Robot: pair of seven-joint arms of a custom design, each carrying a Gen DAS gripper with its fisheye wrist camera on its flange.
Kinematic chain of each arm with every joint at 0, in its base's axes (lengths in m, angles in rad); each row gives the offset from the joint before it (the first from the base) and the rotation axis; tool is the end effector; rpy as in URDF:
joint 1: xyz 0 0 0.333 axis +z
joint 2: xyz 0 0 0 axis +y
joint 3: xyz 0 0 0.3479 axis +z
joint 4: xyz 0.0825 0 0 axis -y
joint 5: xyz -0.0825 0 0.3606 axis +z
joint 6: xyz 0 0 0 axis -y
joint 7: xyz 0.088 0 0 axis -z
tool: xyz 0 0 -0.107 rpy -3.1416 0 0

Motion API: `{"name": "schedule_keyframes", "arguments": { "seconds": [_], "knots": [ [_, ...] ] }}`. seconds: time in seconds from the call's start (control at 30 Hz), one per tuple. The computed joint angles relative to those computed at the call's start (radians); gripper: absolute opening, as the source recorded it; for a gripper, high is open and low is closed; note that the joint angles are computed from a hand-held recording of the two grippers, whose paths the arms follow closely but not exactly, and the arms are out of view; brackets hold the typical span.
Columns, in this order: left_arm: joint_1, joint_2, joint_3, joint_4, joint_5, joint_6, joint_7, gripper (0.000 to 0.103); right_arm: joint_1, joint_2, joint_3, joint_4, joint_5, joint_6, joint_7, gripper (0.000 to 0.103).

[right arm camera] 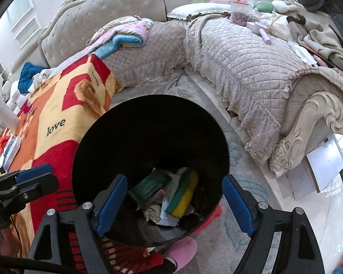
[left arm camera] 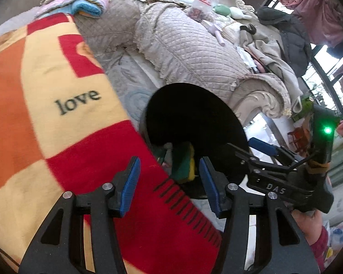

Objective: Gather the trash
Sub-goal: 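Move both tools back over the remaining items on the bed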

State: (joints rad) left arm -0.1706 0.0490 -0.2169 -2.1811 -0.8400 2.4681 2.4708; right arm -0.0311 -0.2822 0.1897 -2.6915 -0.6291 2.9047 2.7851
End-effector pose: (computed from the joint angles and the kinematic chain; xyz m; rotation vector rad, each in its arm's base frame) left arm 0.5058 -0.2035 0.4376 1.2489 -2.5952 0.9379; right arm 0.3943 0.1004 0.4132 -1.3986 2.2818 -0.5287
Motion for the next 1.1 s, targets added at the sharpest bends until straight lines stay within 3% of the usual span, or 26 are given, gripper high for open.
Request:
{"name": "schedule_keyframes", "arguments": {
  "seconds": [0.33,0.6,0.83,1.1],
  "knots": [
    [0.009,-0.045,0.022,-0.075,0.045,0.149,0.004,0.052,0.070,0.055,0.012,0.077,0.001,-0.024,-0.011,0.083],
    [0.058,-0.067,0.071,-0.109,0.050,0.192,0.019,0.052,0.160,0.136,0.001,0.174,-0.012,-0.023,-0.006,0.083],
    [0.142,-0.055,0.126,-0.096,0.089,0.209,-0.001,0.052,0.284,0.259,-0.027,0.309,0.010,-0.029,-0.059,0.083],
    [0.275,0.004,0.178,-0.021,0.135,0.228,-0.072,0.052,0.416,0.428,-0.062,0.505,0.140,-0.046,-0.234,0.083]
  ]
}}
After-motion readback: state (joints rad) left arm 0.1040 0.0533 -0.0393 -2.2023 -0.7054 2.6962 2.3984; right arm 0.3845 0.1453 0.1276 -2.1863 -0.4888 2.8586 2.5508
